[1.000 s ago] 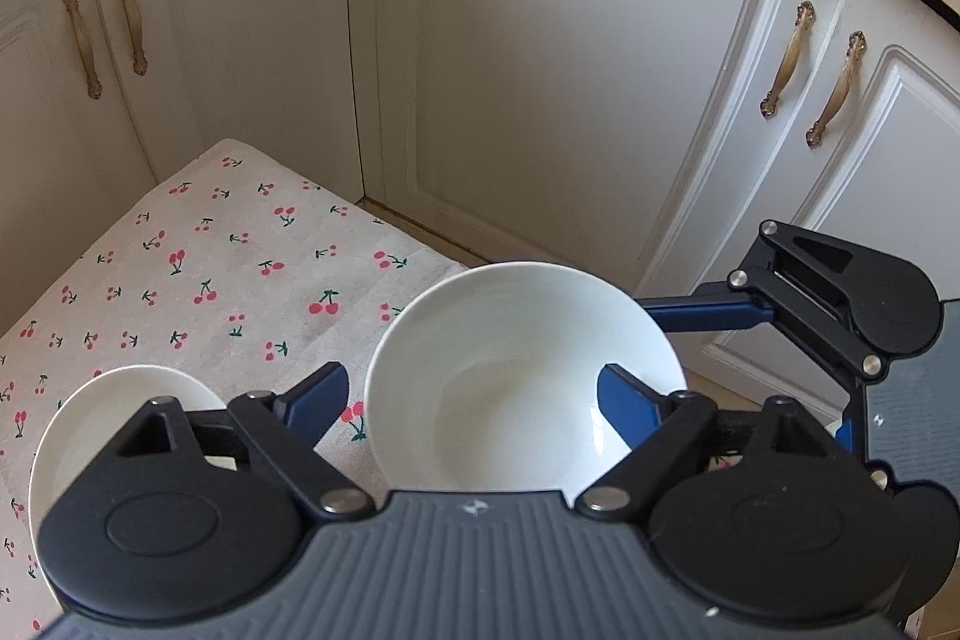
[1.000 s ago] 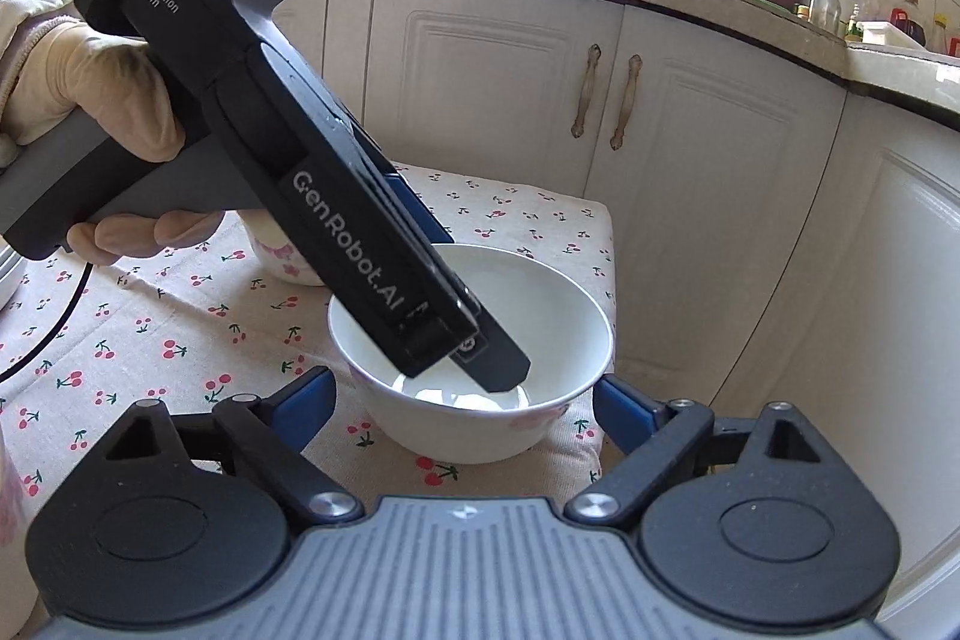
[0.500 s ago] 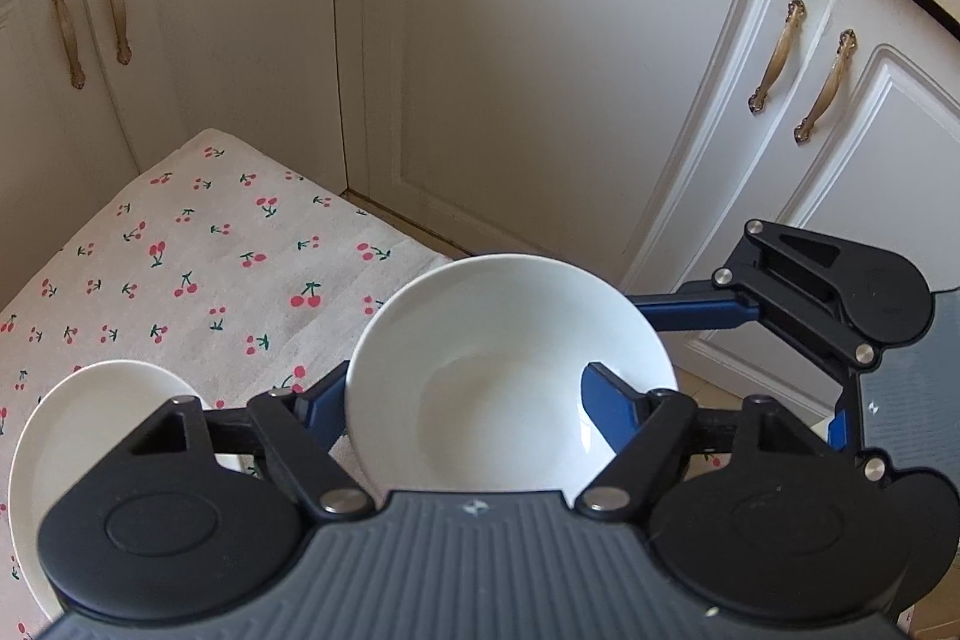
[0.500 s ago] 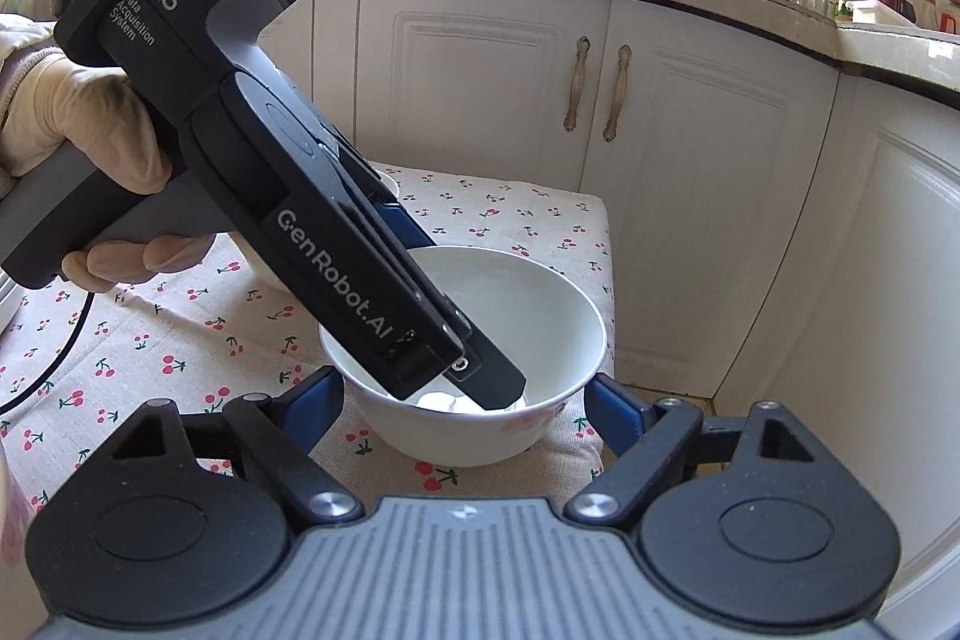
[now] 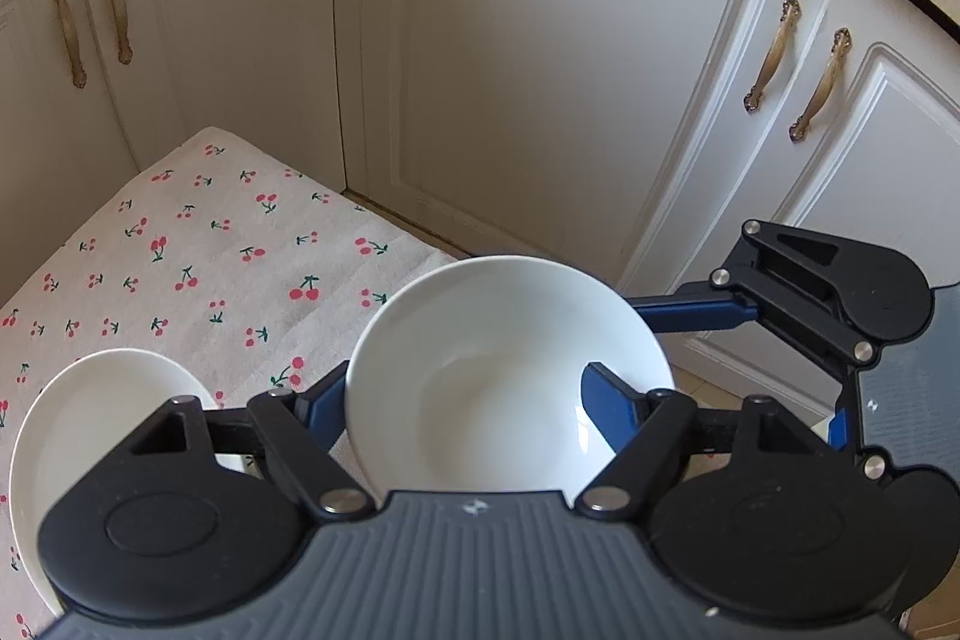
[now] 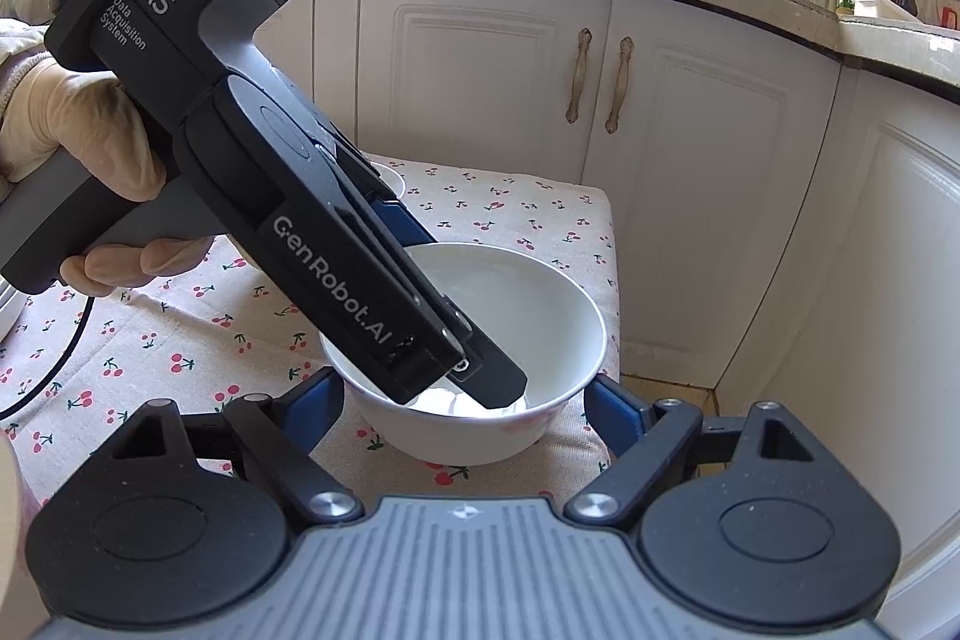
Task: Organize plates and bowls
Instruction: 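Lift the second bowl with the left gripper and carry it over the first bowl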
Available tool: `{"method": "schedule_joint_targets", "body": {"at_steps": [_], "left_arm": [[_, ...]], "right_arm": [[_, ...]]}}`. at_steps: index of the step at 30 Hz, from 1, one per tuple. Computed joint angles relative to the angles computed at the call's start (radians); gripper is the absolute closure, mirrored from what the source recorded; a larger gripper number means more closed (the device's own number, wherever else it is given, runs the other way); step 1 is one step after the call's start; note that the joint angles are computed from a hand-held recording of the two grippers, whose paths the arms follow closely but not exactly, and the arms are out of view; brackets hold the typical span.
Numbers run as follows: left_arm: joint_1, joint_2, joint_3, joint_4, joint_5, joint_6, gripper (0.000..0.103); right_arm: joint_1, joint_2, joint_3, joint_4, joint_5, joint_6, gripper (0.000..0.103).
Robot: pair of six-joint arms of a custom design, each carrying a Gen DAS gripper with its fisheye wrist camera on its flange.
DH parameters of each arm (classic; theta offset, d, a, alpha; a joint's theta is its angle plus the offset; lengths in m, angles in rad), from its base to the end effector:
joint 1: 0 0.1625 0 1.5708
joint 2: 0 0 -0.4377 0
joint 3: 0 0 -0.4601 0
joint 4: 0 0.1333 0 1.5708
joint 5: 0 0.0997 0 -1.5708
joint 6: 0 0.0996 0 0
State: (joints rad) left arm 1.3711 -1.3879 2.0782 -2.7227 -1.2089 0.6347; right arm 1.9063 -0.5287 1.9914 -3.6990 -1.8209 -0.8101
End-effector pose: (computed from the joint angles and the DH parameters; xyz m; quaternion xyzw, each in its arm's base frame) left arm 0.0531 -0.5873 0.2609 0.3504 0.8921 -0.1819 0.2196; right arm 0.2888 -0.4983 -0.0885 0.4740 -0.8102 0.2873 0.1908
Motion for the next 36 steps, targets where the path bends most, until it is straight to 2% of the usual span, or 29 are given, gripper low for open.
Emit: {"method": "schedule_joint_targets", "body": {"at_steps": [15, 36], "left_arm": [[-0.038, -0.123, 0.095, 0.034, -0.005, -0.042, 0.024], [-0.146, -0.498, 0.307, 0.173, 0.015, -0.161, 0.024]], "right_arm": [[0.046, -0.073, 0.088, 0.026, -0.021, 0.061, 0.013], [0.232, -0.161, 0.235, 0.035, -0.118, 0.166, 0.013]]}}
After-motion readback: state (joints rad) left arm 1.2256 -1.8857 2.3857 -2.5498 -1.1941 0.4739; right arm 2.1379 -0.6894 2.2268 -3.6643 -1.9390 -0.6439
